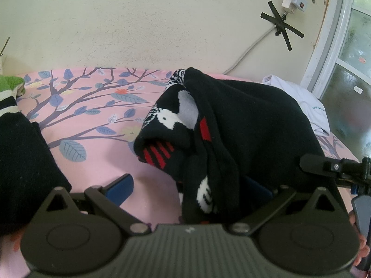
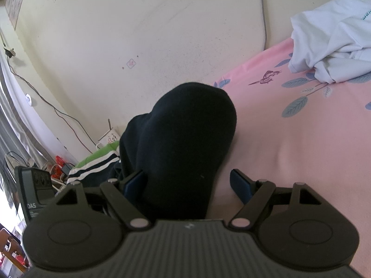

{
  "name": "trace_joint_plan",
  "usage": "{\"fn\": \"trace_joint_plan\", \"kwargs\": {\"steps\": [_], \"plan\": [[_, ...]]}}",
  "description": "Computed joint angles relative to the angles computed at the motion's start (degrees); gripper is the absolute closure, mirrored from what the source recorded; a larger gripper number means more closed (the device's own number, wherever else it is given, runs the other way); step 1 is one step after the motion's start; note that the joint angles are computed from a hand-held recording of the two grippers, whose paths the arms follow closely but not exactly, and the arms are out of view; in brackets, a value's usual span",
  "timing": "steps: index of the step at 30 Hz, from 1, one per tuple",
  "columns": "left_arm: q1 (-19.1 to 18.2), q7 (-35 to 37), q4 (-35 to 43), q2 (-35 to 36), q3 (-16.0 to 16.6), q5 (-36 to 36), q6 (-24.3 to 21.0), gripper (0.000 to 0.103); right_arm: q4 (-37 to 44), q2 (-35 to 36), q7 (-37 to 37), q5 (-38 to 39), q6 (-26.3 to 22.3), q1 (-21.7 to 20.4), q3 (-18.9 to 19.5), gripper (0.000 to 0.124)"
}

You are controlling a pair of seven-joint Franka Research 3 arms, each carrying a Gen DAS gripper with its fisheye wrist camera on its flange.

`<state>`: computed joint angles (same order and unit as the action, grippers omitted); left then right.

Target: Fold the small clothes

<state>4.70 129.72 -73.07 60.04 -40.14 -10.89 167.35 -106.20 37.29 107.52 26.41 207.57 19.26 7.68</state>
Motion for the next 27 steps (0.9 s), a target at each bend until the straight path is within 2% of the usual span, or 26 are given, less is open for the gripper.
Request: {"fn": "trace_joint_plan", "kwargs": {"steps": [5,8,14,16,18,21,23,24,27], "plan": [[0.23,0.2,-0.06,0.06,-0.27,0.11,-0.24,0.0,-1.23,-0.77,0.27,1.5,1.4,0.81,-0.26,0.051],[1.23,1.45,0.33,0.6,-1.5,-0.42,-1.53,0.0,-2.98,-1.83,0.9,2.95,2.87,1.13,-0.36,0.051],[4.24,3.0,6.32,4.73,-5.94,-7.97,-9.02,0.0,-4.02,-3.63,2.31,1.5,-0.52,-0.69,0.54,0.05],[3.85,2.46,8.85,5.82,-5.79,-10.34,-10.95,0.0,-2.85,-3.23,3.27,-0.46,-2.77,-2.22,1.39,0.05],[2.63,2.73,9.75,5.73,-4.51,-11.45,-10.8,0.0,-0.32,-1.56,4.56,-3.42,-4.76,-4.35,2.95,0.051],[-1.47,3.61,6.97,2.28,0.95,-9.8,-6.2,0.002,6.45,2.88,5.87,-10.23,-8.98,-7.59,5.89,0.053],[-1.98,6.08,6.62,1.84,0.8,-8.74,-7.75,0.02,10.08,4.1,3.78,-7.87,-11.77,-4.75,3.07,0.057],[-1.96,6.34,7.34,2.01,0.39,-9.22,-9.66,0.032,10.94,4.32,3.43,-8.23,-12.37,-5.13,3.47,0.062],[-5.07,3.77,12.78,2.89,2.23,-10.69,-14.43,0.036,9.45,3.43,2.2,-10.3,-10.8,-9.64,8.04,0.071]]}}
